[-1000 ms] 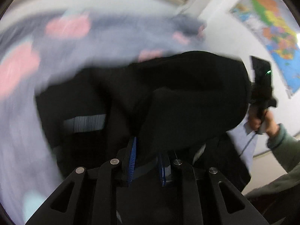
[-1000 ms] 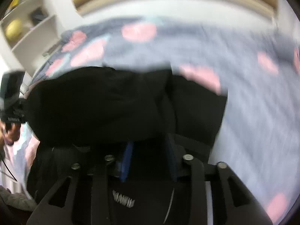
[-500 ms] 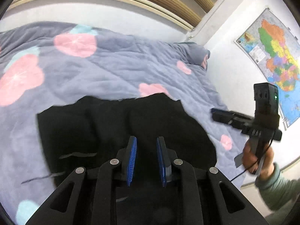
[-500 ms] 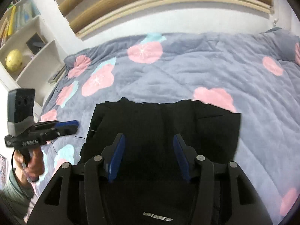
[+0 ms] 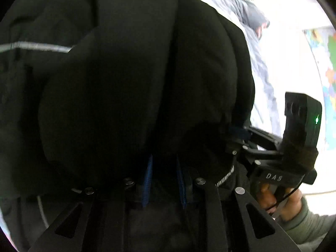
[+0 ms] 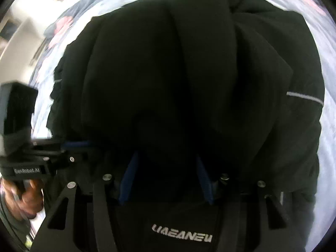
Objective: Fold large clothes
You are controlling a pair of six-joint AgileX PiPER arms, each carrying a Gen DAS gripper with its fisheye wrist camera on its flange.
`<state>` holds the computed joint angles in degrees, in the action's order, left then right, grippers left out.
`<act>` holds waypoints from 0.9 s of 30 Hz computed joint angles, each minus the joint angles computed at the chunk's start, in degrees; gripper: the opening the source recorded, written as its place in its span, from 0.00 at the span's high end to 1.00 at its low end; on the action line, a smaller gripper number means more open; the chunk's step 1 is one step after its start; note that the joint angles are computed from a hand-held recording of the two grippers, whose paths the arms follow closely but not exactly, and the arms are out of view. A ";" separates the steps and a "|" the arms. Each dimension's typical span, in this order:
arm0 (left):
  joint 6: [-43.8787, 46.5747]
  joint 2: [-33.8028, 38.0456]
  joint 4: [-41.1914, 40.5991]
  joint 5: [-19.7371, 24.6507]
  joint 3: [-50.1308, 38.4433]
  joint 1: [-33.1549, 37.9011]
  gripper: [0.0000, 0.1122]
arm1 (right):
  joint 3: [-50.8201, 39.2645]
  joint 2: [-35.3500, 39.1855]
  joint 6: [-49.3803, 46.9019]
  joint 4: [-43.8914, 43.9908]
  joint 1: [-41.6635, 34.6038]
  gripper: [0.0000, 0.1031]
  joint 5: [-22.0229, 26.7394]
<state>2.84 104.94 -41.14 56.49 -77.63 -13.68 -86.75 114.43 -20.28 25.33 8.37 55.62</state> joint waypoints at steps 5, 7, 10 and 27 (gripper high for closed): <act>1.84 -4.69 -2.43 -0.37 2.45 2.08 0.81 | -2.08 -3.08 -4.73 2.98 -2.54 0.44 5.23; 3.88 -8.44 -3.26 0.90 3.04 2.77 0.81 | -1.88 -6.37 -8.11 7.34 -6.15 0.44 6.99; 7.13 -13.08 -6.13 2.95 2.09 4.40 0.75 | -4.69 -7.78 -8.96 10.26 -8.97 0.43 7.17; -0.43 -9.35 4.49 1.94 1.07 6.31 0.75 | -7.97 -0.24 -3.72 3.13 -6.31 0.44 2.93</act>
